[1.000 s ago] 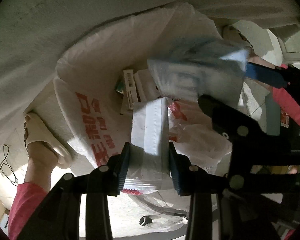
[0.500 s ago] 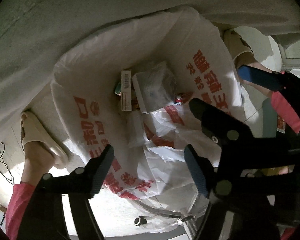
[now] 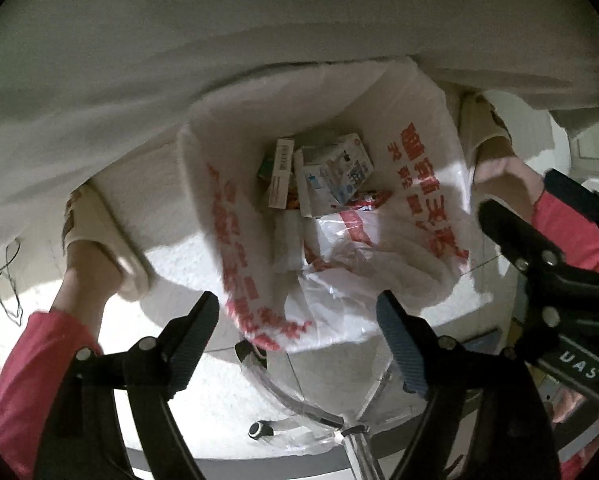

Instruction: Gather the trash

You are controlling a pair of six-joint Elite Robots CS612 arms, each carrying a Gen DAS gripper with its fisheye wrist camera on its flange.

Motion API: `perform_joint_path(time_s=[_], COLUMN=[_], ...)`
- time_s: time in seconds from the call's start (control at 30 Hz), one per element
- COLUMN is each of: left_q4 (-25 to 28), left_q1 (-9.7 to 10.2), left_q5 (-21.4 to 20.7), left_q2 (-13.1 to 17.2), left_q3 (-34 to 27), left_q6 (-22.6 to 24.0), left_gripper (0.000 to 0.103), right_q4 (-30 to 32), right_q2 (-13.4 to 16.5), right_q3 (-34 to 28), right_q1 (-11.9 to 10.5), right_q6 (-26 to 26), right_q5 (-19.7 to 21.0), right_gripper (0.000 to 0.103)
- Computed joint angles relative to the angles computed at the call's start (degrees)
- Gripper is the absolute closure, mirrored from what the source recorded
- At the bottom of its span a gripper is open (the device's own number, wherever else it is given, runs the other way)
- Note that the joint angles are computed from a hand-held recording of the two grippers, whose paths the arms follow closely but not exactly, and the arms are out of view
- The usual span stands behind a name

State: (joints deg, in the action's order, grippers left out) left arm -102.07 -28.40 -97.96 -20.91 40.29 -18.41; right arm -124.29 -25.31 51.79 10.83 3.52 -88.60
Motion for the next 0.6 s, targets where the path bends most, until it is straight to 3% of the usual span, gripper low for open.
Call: perform_joint_path(time_s=[0.2,0.37,0.6], left_q4=[-6.4,-12.7,-21.1], left_q1=[-0.94,-1.67,-2.23], left_q5=[2.8,6.1,9.8], left_q2=[-5.9,-10.4,-16.5], left_q3=[8.5,14.4,22.1], left_q6=[-2.0,-5.3,-12.1], left_gripper=[0.020,0.018,0.017], right_q4=[-5.4,-10.5,-16.9], right_q2=[-5.2,-9.2,-15.1], right_q3=[6.2,11.2,18.8], right_q1=[0.9,1.2,0.2], right_q6=[-2.0,1.0,4.3], right_q5=[-3.5,-5.8,-3.1], right_gripper=[0.010,0.010,0.010])
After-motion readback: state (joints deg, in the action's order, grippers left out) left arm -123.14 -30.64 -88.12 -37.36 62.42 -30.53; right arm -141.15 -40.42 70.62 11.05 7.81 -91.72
